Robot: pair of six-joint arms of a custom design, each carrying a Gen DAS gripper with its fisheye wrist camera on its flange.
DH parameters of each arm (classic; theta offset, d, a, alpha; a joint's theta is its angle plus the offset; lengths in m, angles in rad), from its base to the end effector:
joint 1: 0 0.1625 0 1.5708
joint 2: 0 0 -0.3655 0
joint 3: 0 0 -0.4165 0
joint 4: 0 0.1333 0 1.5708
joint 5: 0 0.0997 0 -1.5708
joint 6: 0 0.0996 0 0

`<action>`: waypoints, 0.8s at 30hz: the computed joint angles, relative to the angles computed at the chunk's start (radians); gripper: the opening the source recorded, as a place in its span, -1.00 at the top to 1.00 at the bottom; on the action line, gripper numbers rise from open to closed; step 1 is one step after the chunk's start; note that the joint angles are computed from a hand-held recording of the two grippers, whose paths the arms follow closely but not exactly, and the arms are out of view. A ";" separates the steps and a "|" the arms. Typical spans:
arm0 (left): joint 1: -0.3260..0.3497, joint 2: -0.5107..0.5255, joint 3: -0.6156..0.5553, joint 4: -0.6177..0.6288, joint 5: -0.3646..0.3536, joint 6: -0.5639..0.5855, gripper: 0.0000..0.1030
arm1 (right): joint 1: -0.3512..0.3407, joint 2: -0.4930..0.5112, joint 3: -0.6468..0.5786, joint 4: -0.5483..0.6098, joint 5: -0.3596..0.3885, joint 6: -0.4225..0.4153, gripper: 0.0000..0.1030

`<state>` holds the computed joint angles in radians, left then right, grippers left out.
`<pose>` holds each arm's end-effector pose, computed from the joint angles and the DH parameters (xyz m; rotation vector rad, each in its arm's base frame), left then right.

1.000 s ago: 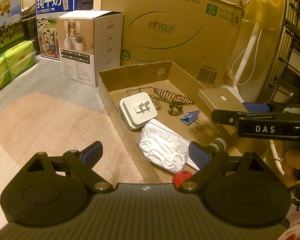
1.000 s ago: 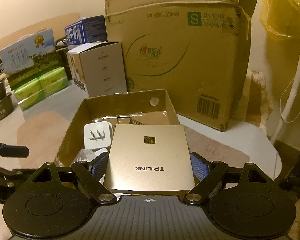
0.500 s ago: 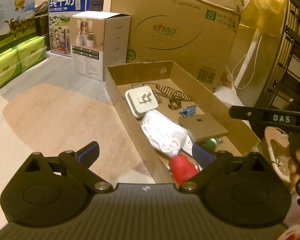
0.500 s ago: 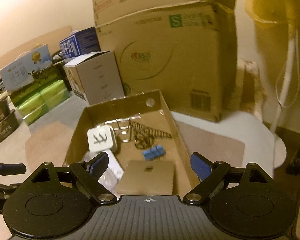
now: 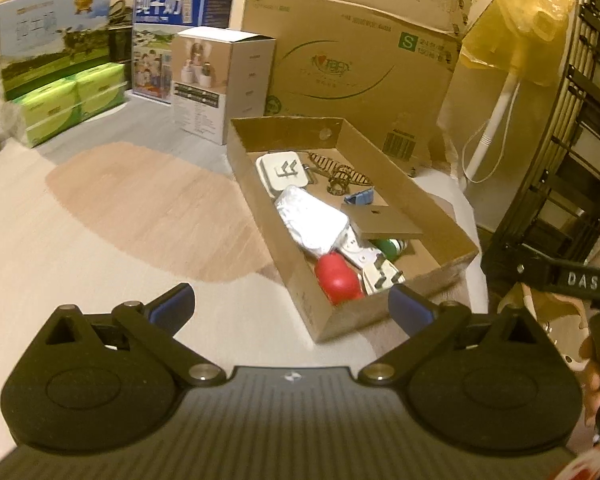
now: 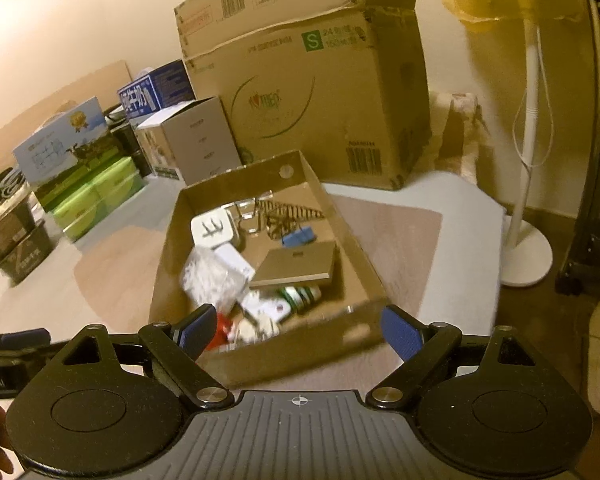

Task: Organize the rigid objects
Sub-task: 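Withdraw both open tools back from the box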

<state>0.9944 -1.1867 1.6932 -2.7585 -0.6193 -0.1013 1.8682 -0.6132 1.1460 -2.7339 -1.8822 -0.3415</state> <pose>-0.1554 -0.6325 0.3172 0.1281 2.2478 -1.1196 0.3310 -0.7291 0.1435 0.7147 -2.5992 0.8682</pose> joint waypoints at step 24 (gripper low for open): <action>-0.113 -0.230 0.220 0.308 0.125 -0.349 -0.97 | 0.054 -0.181 0.248 0.024 -0.019 -0.052 -0.72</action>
